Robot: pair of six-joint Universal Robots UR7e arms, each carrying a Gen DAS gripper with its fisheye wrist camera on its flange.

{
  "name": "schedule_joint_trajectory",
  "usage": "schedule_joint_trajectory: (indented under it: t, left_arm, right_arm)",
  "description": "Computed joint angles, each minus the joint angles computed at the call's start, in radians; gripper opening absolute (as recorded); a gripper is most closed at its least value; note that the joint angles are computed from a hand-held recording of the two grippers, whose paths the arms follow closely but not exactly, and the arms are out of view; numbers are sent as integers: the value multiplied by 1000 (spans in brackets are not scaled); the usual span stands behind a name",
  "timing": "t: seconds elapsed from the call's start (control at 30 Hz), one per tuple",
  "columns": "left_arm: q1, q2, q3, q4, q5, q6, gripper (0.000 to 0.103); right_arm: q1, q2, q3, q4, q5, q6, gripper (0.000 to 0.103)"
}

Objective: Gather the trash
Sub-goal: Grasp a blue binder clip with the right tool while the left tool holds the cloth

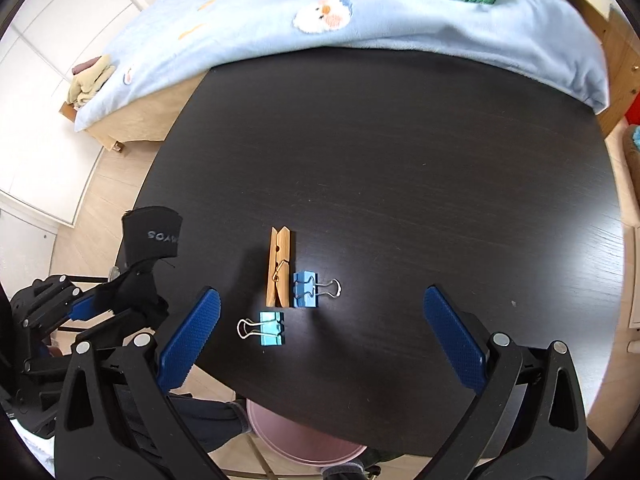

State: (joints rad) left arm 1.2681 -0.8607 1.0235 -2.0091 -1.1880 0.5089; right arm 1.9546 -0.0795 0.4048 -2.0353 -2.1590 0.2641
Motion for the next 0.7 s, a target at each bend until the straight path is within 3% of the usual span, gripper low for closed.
schedule_joint_trajectory:
  t: [0.17,0.37,0.7]
  left_arm:
    - [3,6,-9,7,-2,-6,23]
    - [7,11,-17,13,-6,-11,23]
    - [10,19,-25,22,-7,-16,23]
  right_arm:
    - [-14,26,-45,40,36,3,73]
    - [-28,10,2,1,90,-9,44]
    - [-30,21,-15,11,89,-25,12]
